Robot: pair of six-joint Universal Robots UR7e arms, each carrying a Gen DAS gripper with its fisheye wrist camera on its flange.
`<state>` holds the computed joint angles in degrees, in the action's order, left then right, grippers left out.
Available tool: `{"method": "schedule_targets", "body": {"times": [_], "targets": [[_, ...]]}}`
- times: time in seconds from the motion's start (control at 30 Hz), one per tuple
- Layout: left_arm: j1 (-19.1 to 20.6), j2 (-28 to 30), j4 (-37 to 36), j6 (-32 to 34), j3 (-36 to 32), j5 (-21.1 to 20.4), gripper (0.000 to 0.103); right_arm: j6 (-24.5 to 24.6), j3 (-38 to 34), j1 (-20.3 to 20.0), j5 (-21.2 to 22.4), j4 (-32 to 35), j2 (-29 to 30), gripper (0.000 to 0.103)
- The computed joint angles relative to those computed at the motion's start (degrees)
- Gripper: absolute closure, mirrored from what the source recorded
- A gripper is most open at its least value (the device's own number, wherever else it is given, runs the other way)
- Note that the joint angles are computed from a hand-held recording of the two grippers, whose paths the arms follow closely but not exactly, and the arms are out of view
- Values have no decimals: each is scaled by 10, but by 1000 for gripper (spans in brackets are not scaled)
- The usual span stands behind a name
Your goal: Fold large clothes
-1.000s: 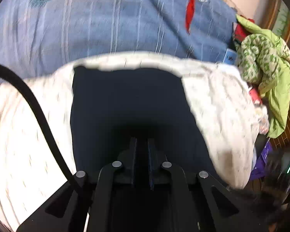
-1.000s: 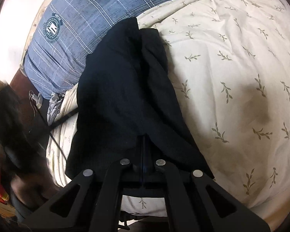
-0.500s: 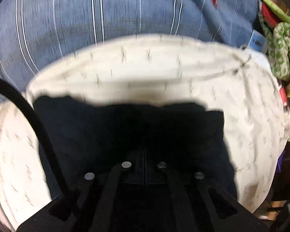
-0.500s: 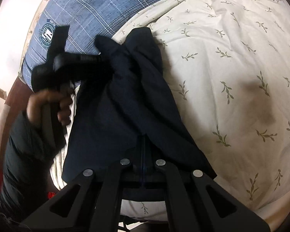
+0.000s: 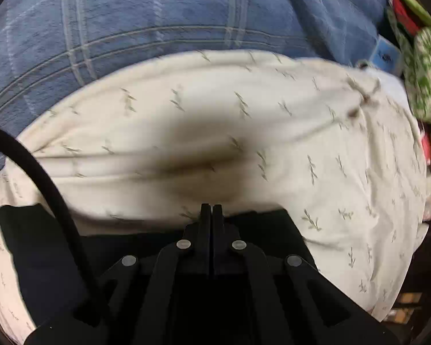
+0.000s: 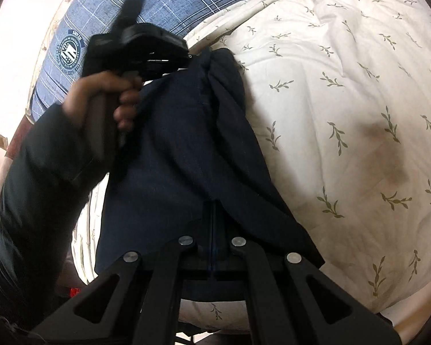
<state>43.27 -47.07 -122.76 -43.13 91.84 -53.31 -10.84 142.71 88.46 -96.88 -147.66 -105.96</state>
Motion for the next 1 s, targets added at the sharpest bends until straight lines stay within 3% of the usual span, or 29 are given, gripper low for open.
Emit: {"method": "schedule_targets", "body": {"times": [0.07,0.17,0.27,0.37,0.5,0.6,0.7,0.83,1.0], "targets": [[-22,-35,-37,3,36,23,103,-8,4,11,-4,-7,-9,103],[-90,-124,-74,-30,123,83,103,-8,9,21,14,-8,-37,103],[-164,-210,-37,-134,202,98,103,3,8,52,8,-12,-54,103],[-242,-264,63,-266,265,96,103,7,2,88,-5,-22,-41,103],[-288,-262,76,-358,328,3,103,12,4,104,-43,-28,-1,103],[-311,-238,79,-396,355,-7,103,12,12,103,-123,-52,24,103],[-322,-240,126,-427,339,-8,102,12,16,61,-95,-23,-12,103],[-361,-245,234,-468,297,14,102,1,17,100,-103,-26,-43,103],[-369,-217,208,-457,298,-16,101,3,-4,139,-109,-76,19,103]]}}
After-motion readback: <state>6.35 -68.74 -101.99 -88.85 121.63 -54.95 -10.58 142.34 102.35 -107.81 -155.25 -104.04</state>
